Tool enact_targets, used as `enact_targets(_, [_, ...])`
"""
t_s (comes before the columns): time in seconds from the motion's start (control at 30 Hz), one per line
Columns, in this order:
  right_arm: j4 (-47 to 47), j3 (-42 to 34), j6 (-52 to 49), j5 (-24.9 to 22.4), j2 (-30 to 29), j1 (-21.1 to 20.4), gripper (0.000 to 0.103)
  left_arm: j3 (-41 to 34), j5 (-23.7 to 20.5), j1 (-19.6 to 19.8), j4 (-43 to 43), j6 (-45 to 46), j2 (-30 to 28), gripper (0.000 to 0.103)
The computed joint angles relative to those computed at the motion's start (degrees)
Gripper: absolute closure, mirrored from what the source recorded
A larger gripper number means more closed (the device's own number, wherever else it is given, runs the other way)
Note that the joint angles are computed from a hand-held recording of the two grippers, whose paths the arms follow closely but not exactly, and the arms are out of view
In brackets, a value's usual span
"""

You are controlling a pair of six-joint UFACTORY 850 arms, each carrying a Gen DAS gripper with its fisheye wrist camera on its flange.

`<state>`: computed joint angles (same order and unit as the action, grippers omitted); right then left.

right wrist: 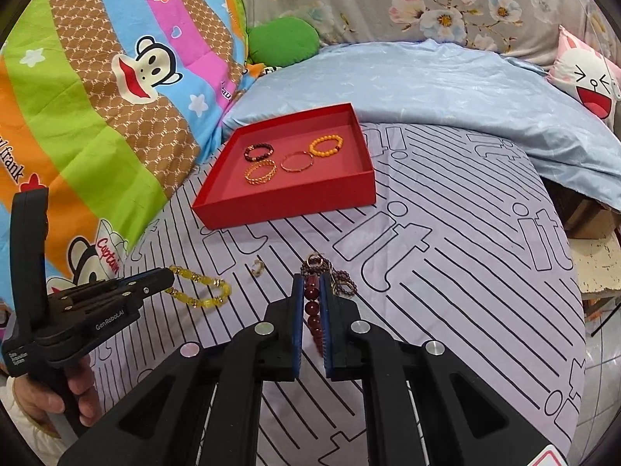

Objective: Organize jewelry
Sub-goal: 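Carry both bracelets into the red tray and open both tools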

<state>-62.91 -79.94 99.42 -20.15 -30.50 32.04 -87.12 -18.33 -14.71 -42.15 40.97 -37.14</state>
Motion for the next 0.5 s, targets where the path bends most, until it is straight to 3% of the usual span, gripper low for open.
enact_targets(0.5, [-0.85,-4.68,-2.72,-0.37,-1.58,-1.5,0.095,-7.02,-1.73,-0.42,-7.66,8.09,-0.33,0.094])
